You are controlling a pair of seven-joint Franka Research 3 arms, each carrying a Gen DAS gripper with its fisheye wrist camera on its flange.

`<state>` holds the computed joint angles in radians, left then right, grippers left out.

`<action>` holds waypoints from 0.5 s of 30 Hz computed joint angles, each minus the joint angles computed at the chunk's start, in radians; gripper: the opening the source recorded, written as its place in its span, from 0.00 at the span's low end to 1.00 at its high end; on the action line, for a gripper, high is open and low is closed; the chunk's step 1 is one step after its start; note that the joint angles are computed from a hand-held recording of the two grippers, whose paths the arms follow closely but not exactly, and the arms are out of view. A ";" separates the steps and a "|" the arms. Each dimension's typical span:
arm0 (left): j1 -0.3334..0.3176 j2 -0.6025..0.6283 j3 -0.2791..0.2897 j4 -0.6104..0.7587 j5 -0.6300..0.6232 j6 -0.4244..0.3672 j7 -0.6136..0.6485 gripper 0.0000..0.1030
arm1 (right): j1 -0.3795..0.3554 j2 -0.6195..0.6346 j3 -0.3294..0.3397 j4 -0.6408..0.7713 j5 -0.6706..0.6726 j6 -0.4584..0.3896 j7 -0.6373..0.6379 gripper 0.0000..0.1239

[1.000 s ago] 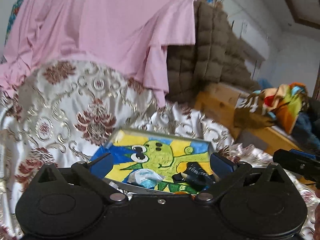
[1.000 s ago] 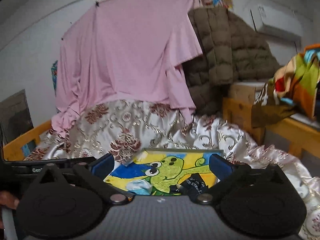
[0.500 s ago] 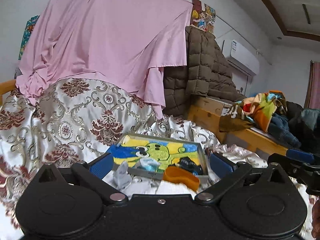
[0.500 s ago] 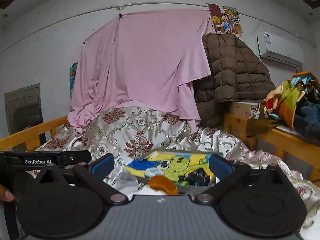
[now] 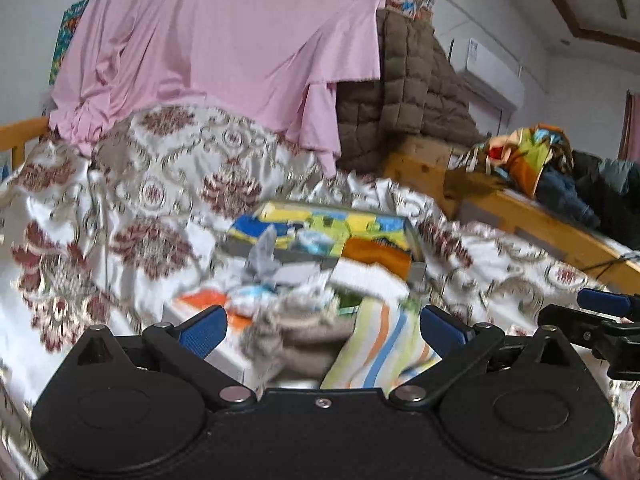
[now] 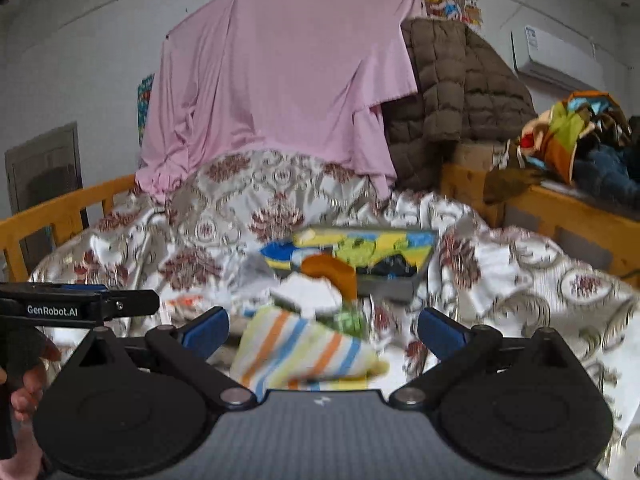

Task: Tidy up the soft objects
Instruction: 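Move both tools back over the pile of soft items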

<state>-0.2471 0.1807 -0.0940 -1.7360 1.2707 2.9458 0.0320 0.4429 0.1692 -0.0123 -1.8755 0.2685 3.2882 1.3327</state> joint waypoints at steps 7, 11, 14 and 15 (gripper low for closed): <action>0.012 0.005 -0.016 -0.035 -0.171 -0.025 0.171 0.99 | 0.098 0.005 -0.117 -0.009 -0.094 -0.082 0.090 0.83; 0.014 0.017 -0.028 -0.039 -0.277 -0.060 0.295 0.99 | 0.025 0.019 -0.037 0.007 -0.117 -0.131 0.088 0.83; 0.016 0.027 -0.039 -0.042 -0.376 -0.083 0.392 0.99 | -0.012 0.030 0.004 0.022 -0.127 -0.175 0.088 0.83; 0.017 0.030 -0.042 -0.042 -0.409 -0.088 0.419 0.99 | -0.024 0.035 0.016 0.030 -0.128 -0.191 0.083 0.83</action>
